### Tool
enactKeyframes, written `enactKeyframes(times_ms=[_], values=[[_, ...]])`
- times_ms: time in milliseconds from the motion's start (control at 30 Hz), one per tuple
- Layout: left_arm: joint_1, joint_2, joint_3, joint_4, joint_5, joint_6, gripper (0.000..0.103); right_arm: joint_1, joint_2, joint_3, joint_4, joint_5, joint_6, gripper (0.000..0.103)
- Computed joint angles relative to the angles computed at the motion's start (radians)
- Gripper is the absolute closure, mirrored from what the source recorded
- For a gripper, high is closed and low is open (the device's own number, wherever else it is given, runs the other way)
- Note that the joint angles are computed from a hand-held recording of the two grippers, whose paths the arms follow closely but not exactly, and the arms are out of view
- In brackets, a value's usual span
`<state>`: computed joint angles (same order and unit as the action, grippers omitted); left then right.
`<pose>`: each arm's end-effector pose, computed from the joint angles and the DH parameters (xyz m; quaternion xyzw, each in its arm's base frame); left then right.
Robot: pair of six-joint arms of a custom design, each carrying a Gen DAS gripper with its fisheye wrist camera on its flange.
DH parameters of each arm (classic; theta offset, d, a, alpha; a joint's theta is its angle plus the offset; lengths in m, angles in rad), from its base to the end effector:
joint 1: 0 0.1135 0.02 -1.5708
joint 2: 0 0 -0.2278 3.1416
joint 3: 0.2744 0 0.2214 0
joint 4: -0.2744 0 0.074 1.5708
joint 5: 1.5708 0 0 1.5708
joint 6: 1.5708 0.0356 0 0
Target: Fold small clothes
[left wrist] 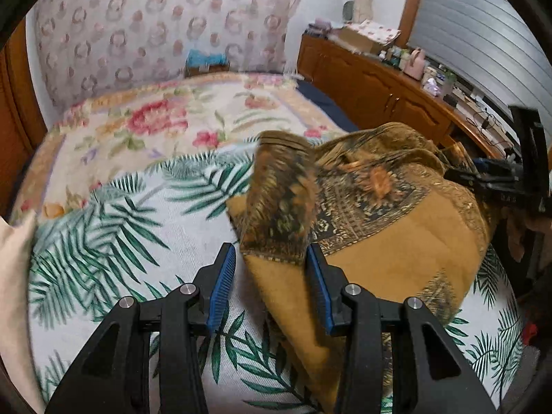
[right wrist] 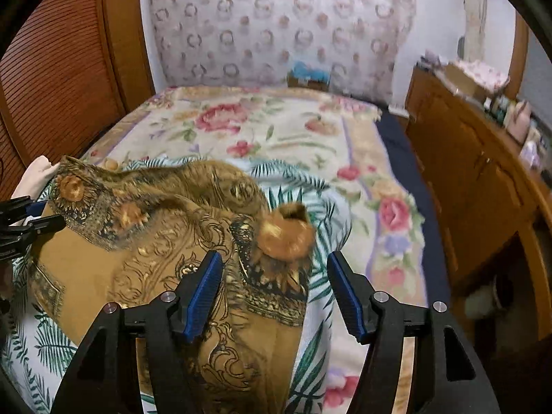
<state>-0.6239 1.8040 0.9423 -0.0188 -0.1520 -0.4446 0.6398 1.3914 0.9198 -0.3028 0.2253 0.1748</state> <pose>0.2681 -0.1864 0.1283 0.0584 0.9368 -0.1103 0.3267 0.2247 0.1573 0.2183 -0.1686 0.9013 0.0575 0.3948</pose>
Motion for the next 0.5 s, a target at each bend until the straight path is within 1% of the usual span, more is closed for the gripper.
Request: enactKeyframes(times_ms=[67,133,200,233,267,300,367,433,467,500], values=[[0.013,0.026,0.012,0.006,0.030,-0.007,0.059,-0.001,0.011,-0.006,0.000,-0.015,0.024,0.035],[0.013,0.036,0.013,0.027,0.027,-0.006,0.057,-0.004,0.027,-0.001,0.008,-0.023,0.034,0.033],[0.012,0.053,0.036,0.020,0.022,0.009,0.057,-0.028,0.068,0.036,0.024,-0.047,0.013,0.033],[0.013,0.065,0.054,0.013,0.023,0.013,0.057,-0.040,0.077,0.046,0.028,-0.054,-0.006,0.031],[0.015,0.074,0.066,0.011,0.029,0.012,0.057,-0.070,0.096,0.075,0.027,-0.075,-0.027,0.030],[0.020,0.081,0.075,0.011,0.038,0.008,0.057,-0.100,0.092,0.067,0.035,-0.105,-0.030,0.028],[0.029,0.087,0.082,0.018,0.061,0.006,0.057,-0.128,0.105,0.063,0.053,-0.162,-0.008,0.027],[0.032,0.088,0.082,0.027,0.071,0.011,0.059,-0.132,0.109,0.038,0.092,-0.168,-0.013,0.027],[0.033,0.087,0.078,0.032,0.075,0.016,0.064,-0.131,0.107,0.035,0.096,-0.172,-0.024,0.027],[0.031,0.087,0.079,0.033,0.076,0.018,0.065,-0.139,0.135,0.028,0.135,-0.182,-0.036,0.027]])
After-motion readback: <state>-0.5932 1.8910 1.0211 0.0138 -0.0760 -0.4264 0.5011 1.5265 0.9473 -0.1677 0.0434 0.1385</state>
